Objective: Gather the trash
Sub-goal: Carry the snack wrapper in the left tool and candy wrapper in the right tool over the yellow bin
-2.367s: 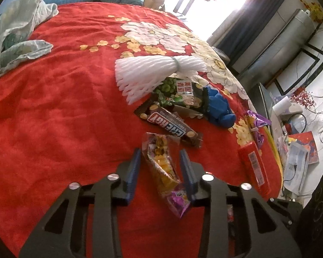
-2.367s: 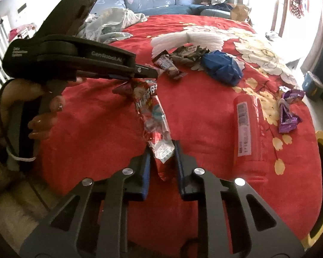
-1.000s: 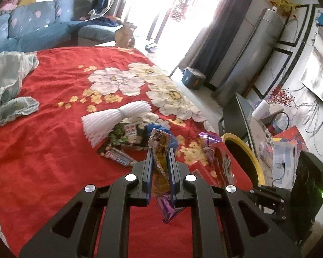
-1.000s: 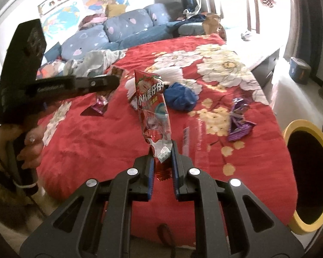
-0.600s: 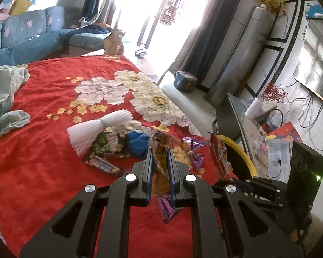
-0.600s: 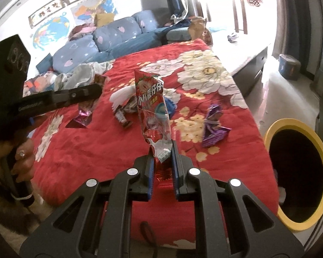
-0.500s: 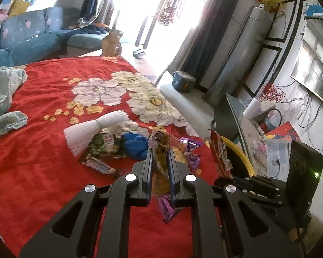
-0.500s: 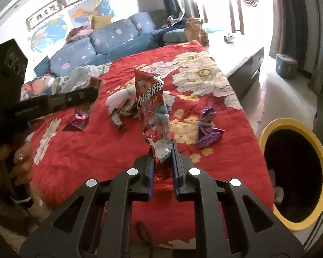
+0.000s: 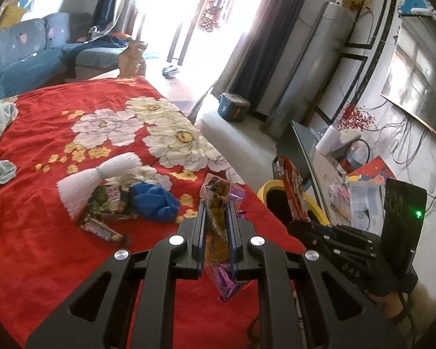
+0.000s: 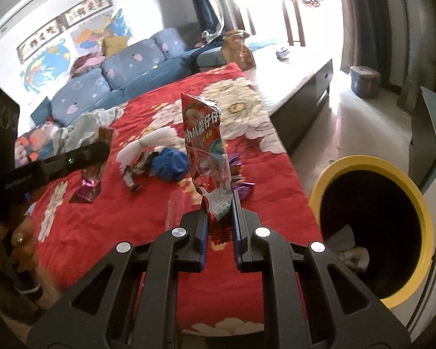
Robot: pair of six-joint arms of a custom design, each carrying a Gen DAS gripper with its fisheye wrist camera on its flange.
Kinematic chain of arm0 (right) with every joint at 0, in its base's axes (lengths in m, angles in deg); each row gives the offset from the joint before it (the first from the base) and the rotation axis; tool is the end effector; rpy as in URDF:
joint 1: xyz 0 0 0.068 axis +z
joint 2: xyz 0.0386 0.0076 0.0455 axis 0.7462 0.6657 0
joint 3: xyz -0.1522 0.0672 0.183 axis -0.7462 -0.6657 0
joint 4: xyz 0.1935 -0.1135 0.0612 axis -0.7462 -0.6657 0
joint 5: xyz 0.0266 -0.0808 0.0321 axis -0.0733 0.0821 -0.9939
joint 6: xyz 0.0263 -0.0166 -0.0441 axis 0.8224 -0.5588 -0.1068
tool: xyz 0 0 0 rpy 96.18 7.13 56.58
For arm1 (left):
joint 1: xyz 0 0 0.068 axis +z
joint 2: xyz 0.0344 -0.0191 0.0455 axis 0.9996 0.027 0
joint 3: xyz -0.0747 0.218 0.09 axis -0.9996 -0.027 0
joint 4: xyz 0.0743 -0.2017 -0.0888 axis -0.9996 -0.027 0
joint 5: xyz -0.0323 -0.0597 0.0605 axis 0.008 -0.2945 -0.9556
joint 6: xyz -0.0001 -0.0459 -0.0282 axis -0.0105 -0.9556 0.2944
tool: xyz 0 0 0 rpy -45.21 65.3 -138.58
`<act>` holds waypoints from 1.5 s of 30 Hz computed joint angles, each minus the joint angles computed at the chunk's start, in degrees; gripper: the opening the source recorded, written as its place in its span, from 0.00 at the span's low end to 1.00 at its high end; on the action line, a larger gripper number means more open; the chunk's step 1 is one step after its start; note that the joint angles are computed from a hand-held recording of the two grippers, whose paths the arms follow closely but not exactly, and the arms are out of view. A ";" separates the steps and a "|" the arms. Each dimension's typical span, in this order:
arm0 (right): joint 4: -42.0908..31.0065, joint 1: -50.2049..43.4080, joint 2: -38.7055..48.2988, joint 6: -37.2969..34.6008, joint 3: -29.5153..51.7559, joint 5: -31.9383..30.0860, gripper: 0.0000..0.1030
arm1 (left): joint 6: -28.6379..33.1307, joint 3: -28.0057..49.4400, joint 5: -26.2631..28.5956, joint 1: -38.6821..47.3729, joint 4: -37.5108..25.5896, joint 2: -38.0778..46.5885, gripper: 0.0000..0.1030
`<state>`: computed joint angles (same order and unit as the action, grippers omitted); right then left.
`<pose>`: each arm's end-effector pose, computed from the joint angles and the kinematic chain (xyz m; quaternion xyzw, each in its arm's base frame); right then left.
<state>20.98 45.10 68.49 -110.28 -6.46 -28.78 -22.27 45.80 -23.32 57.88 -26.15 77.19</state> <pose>0.2998 0.0075 0.0442 -0.2922 0.8564 0.2725 0.3269 0.2375 -0.1254 0.0966 -0.1580 0.8816 -0.1053 0.4322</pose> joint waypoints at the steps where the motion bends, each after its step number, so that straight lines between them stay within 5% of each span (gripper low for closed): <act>1: -0.27 -0.49 0.32 0.21 0.58 -0.11 0.09 | 0.11 0.73 0.06 -0.20 -0.13 0.59 0.12; 45: -0.81 -11.51 13.26 9.36 16.45 4.19 0.09 | 5.44 27.75 3.87 -5.35 -7.55 20.88 0.12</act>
<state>20.17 33.59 81.75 -100.92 9.99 -24.59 -16.82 73.55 -19.46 52.52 -33.70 98.08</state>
